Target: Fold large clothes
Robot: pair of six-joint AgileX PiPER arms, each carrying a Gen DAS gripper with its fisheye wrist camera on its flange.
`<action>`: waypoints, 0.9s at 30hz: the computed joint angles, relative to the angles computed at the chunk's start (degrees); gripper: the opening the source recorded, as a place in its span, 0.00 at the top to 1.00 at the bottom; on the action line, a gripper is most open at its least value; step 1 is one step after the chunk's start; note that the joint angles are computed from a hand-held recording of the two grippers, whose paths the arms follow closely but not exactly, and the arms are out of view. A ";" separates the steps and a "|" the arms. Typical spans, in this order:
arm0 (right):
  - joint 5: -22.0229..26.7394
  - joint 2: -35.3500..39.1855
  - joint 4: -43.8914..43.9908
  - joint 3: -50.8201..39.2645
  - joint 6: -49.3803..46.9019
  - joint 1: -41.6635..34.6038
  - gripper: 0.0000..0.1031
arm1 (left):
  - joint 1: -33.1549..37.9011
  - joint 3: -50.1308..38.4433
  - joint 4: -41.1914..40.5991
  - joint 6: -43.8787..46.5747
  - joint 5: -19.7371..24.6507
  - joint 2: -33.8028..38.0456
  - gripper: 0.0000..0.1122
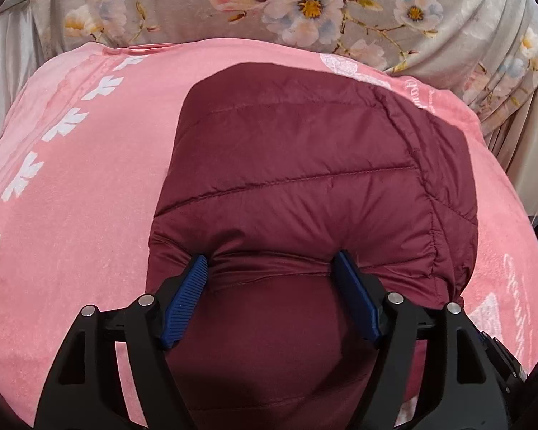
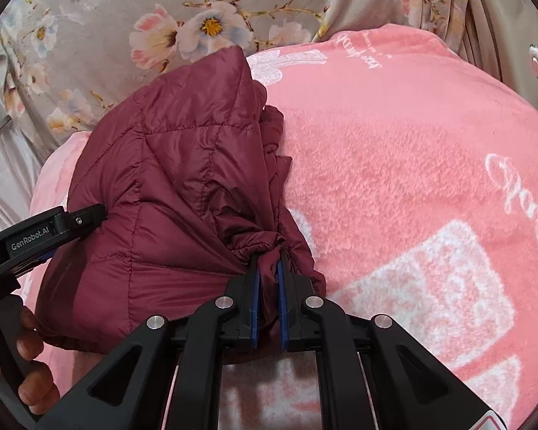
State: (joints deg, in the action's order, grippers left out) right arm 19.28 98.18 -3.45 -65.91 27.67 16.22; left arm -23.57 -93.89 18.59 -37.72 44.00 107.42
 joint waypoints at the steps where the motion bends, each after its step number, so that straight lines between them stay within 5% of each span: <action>1: -0.32 0.21 0.30 0.14 -0.17 -0.07 0.93 | -0.18 -0.31 0.60 -0.23 0.12 0.55 0.36; 9: -1.30 1.19 5.75 0.40 -5.36 -1.15 0.93 | -1.28 -1.70 4.81 -3.25 0.66 3.18 0.35; 27: -1.47 2.09 2.66 0.05 -1.87 -0.39 0.93 | -3.99 -0.72 14.03 -10.25 0.40 4.83 0.35</action>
State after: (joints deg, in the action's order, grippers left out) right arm 17.82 100.27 -0.79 -65.85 25.80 15.83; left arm -27.56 -94.62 32.63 -47.98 44.40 112.25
